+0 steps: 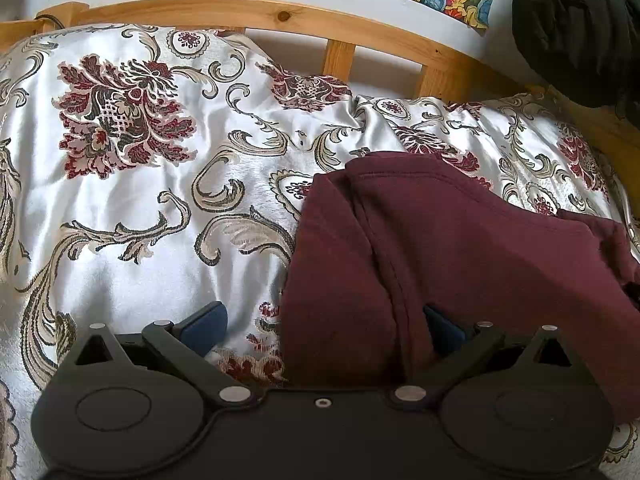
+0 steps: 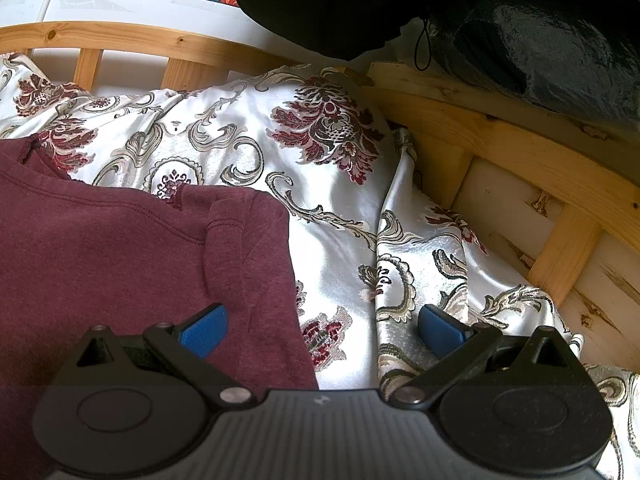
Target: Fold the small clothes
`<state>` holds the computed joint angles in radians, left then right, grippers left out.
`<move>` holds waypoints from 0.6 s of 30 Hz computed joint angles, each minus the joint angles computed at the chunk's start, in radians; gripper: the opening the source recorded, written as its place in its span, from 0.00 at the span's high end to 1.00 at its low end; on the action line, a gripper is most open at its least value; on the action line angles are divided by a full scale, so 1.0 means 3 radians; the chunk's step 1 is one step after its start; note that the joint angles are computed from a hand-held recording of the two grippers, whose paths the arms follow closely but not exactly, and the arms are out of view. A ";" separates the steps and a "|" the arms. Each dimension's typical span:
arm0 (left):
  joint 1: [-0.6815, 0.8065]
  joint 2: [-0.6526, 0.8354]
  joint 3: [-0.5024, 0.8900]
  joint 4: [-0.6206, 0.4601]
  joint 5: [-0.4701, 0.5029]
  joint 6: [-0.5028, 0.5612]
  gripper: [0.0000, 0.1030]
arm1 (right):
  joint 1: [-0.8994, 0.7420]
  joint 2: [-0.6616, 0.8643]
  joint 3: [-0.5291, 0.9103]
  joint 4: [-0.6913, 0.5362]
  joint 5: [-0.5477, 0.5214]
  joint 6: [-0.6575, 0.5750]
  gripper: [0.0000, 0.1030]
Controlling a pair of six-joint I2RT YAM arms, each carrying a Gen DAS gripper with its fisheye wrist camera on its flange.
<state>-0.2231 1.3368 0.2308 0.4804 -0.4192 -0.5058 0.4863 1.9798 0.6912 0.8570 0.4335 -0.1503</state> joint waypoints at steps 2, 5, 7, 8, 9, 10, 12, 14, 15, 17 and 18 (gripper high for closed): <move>-0.0003 0.0001 -0.0001 -0.0003 -0.0009 0.0004 0.01 | 0.0003 -0.0001 0.0000 -0.0002 0.0003 0.0002 0.00; -0.0001 -0.0064 0.0021 -0.0109 -0.0009 0.0005 0.01 | 0.0003 -0.0001 0.0001 -0.0004 0.0003 0.0001 0.00; -0.0125 -0.0277 0.0028 -0.0337 -0.0205 -0.0008 0.01 | 0.0004 -0.0004 0.0003 -0.0009 0.0003 0.0006 0.00; -0.0348 -0.0415 -0.0015 -0.0374 -0.0592 -0.0061 0.01 | 0.0004 -0.0006 -0.0005 -0.0003 0.0001 0.0008 0.00; -0.0594 -0.0525 -0.0074 -0.0319 -0.0987 -0.0064 0.01 | 0.0004 -0.0007 -0.0005 -0.0005 -0.0001 0.0012 0.00; -0.0791 -0.0619 -0.0147 -0.0188 -0.1268 0.0010 0.01 | 0.0001 -0.0002 -0.0001 -0.0006 -0.0007 0.0014 0.00; -0.0948 -0.0868 -0.0167 -0.0220 -0.1303 0.0197 0.01 | 0.0002 -0.0004 0.0002 -0.0016 -0.0006 0.0016 0.00; -0.0795 -0.0998 -0.0044 -0.0496 -0.0763 0.0293 0.01 | 0.0001 -0.0003 0.0010 -0.0027 -0.0005 0.0013 0.00; -0.0703 -0.0975 0.0043 -0.0635 -0.0517 0.0287 0.02 | -0.0001 -0.0002 0.0013 -0.0031 -0.0006 0.0010 0.00; -0.0570 -0.0844 0.0218 -0.0836 -0.0166 0.0203 0.11 | -0.0002 -0.0003 0.0013 -0.0033 -0.0007 0.0009 0.00; -0.0540 -0.0768 0.0270 -0.0866 -0.0092 0.0155 0.15 | -0.0002 -0.0005 0.0015 -0.0037 -0.0008 0.0012 0.00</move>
<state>-0.3852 1.1062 0.3117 0.2207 -0.4469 -0.4593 0.4857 1.9784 0.6956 0.8458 0.4311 -0.1466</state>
